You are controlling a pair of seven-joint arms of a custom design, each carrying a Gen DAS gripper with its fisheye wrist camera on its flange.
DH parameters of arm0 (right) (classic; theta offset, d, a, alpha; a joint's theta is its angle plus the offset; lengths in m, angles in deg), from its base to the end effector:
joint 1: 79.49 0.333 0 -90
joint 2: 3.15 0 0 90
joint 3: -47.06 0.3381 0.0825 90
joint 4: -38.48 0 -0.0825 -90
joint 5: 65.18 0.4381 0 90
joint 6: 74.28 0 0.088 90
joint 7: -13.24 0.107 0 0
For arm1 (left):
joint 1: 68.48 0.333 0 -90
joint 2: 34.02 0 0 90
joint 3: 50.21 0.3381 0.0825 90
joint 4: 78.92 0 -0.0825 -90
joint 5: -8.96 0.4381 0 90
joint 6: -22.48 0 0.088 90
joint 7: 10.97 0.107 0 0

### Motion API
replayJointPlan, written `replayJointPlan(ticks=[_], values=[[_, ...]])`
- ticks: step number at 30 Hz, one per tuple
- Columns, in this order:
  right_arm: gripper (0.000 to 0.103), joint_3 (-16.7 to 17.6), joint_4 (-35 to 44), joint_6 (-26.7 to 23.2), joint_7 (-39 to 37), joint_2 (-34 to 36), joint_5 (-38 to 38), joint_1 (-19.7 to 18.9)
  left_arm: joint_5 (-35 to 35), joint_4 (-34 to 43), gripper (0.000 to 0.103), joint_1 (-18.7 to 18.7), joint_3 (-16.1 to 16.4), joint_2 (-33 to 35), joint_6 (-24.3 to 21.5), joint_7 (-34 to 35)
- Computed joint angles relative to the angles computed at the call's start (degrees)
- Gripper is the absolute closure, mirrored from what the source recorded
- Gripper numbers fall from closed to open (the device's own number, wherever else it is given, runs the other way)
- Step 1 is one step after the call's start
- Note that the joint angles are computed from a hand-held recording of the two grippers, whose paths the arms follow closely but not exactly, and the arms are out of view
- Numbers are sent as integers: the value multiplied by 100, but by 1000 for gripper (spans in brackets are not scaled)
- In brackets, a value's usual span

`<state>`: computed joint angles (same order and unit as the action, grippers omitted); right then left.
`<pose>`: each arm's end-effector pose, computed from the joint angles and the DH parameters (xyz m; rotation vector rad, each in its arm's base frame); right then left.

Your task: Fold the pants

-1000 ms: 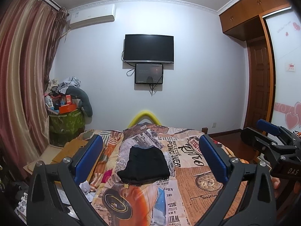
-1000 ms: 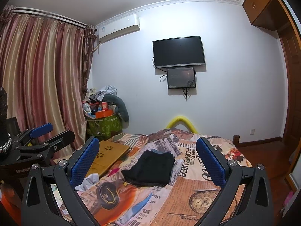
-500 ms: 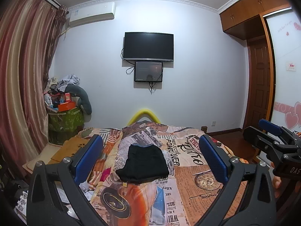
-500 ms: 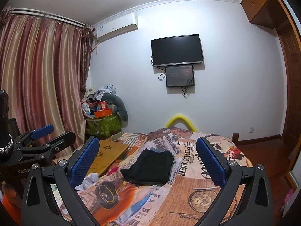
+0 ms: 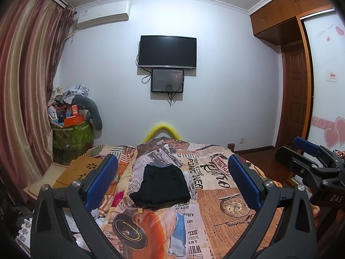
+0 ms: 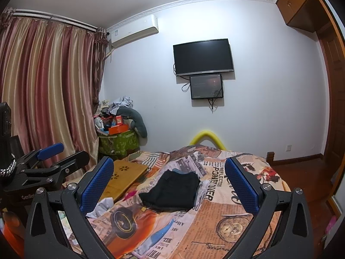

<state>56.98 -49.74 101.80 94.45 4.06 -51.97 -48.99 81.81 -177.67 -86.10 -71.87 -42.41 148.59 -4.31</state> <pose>0.5417 0.4236 0.7669 -1.5671 0.8043 -0.5473 0.4799 -0.3754 0.7432 -1.4955 1.1442 -0.9488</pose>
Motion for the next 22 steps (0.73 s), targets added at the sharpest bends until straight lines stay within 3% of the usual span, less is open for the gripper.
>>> replayJointPlan(ticks=[22], values=[[0,-47,75,-101,183,44,-129,40,-194,-86,0,54,16,-55,146,135]])
